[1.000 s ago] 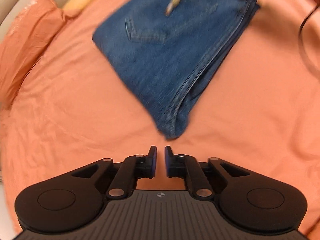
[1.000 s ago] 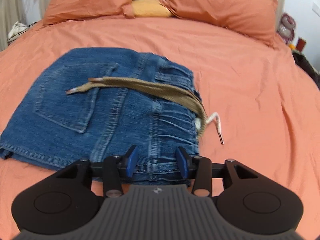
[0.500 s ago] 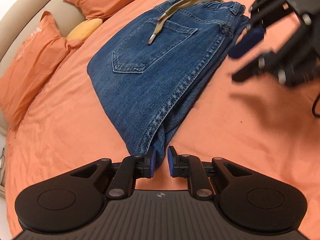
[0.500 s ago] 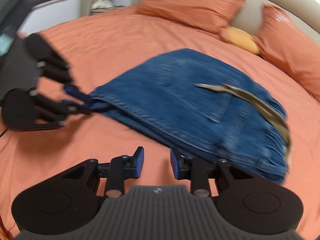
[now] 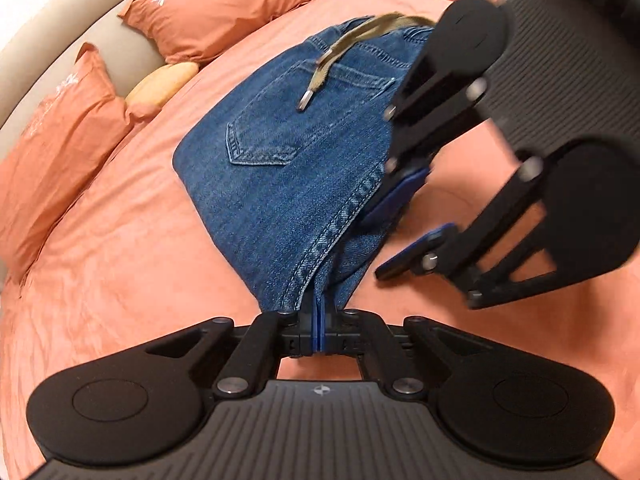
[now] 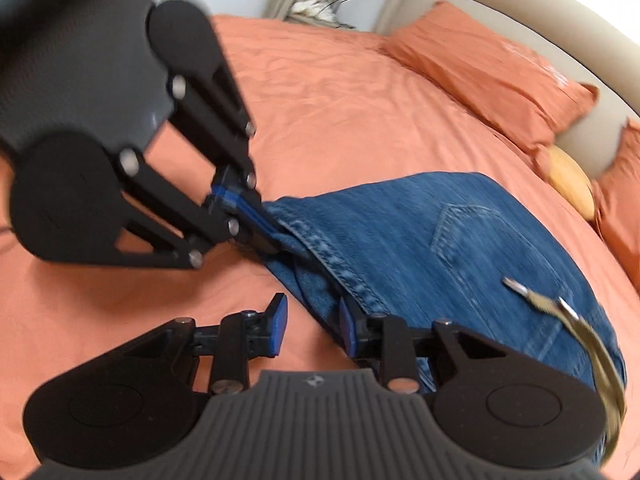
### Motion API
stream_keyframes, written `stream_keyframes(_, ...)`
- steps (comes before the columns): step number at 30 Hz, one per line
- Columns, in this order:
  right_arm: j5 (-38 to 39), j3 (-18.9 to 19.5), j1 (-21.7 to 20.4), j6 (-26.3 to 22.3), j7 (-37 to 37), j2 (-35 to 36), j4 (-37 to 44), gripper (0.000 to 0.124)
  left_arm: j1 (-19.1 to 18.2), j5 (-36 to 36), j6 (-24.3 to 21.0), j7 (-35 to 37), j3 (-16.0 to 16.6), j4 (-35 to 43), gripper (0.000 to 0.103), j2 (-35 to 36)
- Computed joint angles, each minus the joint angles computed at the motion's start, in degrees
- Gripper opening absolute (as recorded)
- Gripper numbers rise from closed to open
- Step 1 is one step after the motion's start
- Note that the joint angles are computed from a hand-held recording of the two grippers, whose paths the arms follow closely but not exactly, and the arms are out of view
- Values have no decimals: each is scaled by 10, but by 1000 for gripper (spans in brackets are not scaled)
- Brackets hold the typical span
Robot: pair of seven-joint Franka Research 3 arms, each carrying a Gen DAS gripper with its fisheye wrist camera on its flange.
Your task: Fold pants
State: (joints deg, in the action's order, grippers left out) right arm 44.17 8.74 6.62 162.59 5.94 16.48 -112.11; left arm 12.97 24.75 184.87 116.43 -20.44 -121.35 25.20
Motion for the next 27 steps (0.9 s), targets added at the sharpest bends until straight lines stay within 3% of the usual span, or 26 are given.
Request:
stream_keyframes(1, -9, -2, 6, 11, 3, 7, 3, 17, 21, 3, -8, 11, -21, 2, 0, 2)
stream_keyframes(2, -23, -7, 13, 20, 18, 12, 4, 4, 33, 6, -14, 23, -34, 5, 0, 5)
stream_keyframes(3, -36, -12, 17, 21, 37, 16, 8, 0, 46, 6, -20, 37, -47, 6, 0, 7)
stream_keyframes(8, -43, -7, -3, -20, 18, -3, -6, 0, 62, -5, -59, 104, -67, 13, 0, 18)
stream_keyframes(11, -55, -18, 5, -21, 53, -2, -8, 0, 42, -23, -102, 120, -51, 22, 0, 21)
stream_keyframes(13, -66, -28, 9, -39, 97, -1, -1, 0, 29, -37, -98, 120, -35, 18, 0, 18)
stream_keyframes(17, -102, -49, 6, -106, 175, -14, 2, 0, 41, -102, -138, 129, -49, 23, 0, 2)
stream_keyframes(22, -82, -67, -15, -139, 250, -58, -20, 0, 106, -238, -186, 173, -122, 35, 17, -20)
stream_keyframes(24, -70, -79, -24, -144, 293, -70, -22, 12, 115, -286, -193, 179, -136, 47, 25, -24)
stream_keyframes(27, -76, -97, -37, -137, 374, -76, -17, 24, 97, -329, -196, 160, -120, 77, 38, -19)
